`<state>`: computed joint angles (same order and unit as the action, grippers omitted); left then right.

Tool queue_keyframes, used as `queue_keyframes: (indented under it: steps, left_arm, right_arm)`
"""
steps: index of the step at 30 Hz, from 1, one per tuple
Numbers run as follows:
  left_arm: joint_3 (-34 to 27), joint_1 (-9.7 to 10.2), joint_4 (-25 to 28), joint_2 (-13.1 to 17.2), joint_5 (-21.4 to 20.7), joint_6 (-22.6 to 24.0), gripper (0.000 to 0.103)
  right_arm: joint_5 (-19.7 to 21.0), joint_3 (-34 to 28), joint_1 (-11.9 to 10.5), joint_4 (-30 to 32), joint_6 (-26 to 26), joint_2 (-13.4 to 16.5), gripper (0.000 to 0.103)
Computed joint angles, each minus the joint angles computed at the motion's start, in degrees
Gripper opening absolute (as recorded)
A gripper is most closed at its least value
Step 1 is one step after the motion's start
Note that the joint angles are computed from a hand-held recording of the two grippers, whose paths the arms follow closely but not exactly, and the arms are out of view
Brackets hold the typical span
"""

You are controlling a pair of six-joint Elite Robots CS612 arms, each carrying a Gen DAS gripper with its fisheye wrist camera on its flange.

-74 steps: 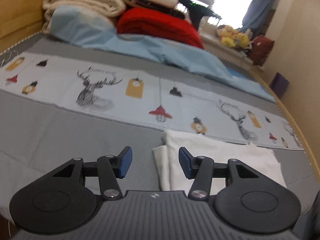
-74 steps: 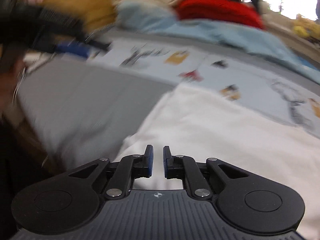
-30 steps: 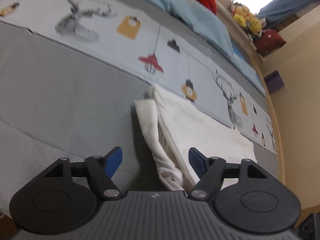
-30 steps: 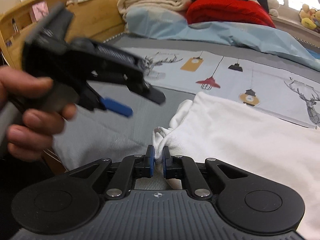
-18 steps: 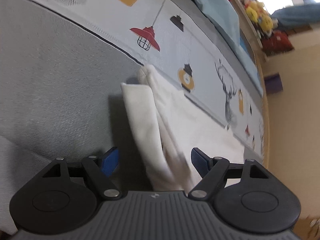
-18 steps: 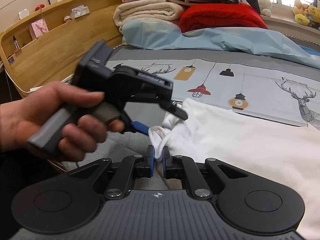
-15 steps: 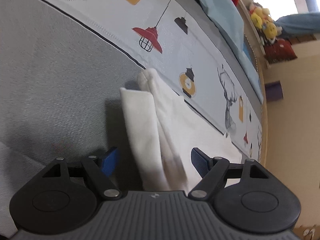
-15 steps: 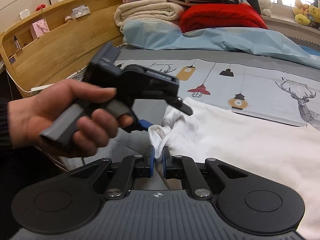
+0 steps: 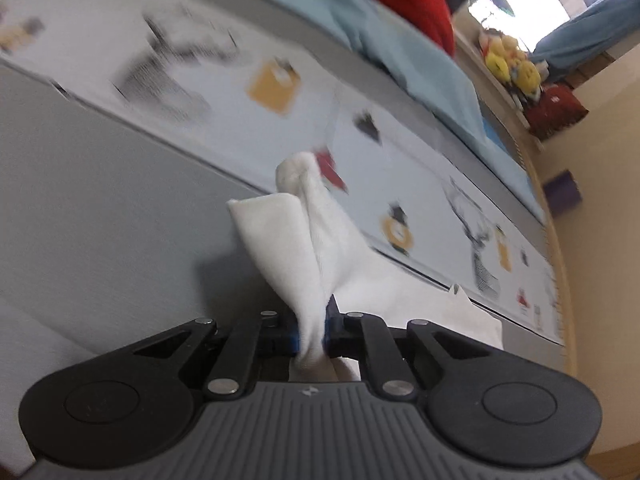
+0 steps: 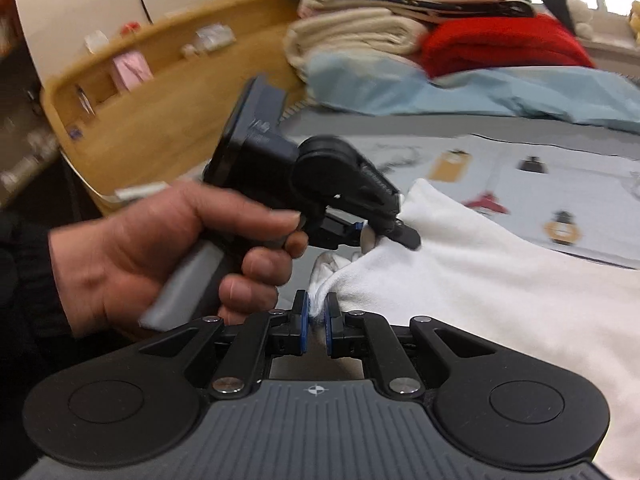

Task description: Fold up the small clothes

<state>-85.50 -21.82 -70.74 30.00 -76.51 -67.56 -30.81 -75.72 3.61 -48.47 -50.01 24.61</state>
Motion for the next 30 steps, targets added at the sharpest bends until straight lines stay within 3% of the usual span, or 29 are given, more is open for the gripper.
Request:
queue_keyframes:
  steps: [2,6,12,18,22,23,24,25,28,30]
  left_arm:
    - [-1.63,-0.4,3.23,-0.31,1.89,1.16,0.011]
    - [-0.87,-0.9,5.18,-1.5,1.92,2.55,0.011]
    - [6.95,-1.95,-5.19,-4.3,0.41,8.28,0.011]
    - [19.47,-4.05,-19.17,-8.69,-2.96,15.36,0.011]
    - [26.38,-5.65,-27.03,-11.1,-4.61,21.32,0.016]
    - [27.42,-5.88,-28.89,-11.39,-5.46,22.61,0.019]
    - [28.14,-6.01,-30.49,-11.54,-6.67,23.36,0.029]
    - [28.51,-6.08,-31.61,-11.56,-7.64,23.86,0.036]
    - [27.54,-6.32,-31.38,-11.07,-5.67,24.18,0.038]
    - [26.45,-5.91,-28.54,-10.75,-6.14,22.18,0.037]
  right_arm:
    - [1.29,0.43,-0.14,1.23,0.58,-0.34,0.007]
    - [-1.01,0.59,-0.84,-0.54,2.08,-0.55,0.007]
    - [-4.17,0.44,-3.86,-7.95,9.07,0.15,0.007]
    - [-8.52,-0.86,-7.91,-19.6,20.71,2.05,0.007]
    - [-13.8,-1.63,-9.96,-26.28,26.76,3.19,0.007]
    - [-15.76,-1.81,-10.2,-27.24,27.51,3.38,0.007]
    - [-17.97,-1.9,-10.19,-27.34,27.65,3.47,0.007]
    - [-20.74,-1.77,-10.0,-26.75,27.53,3.4,0.007]
    - [-29.14,0.5,-9.35,-20.29,27.29,2.14,0.007]
    - [-33.0,2.68,-8.94,-16.97,30.04,1.21,0.009]
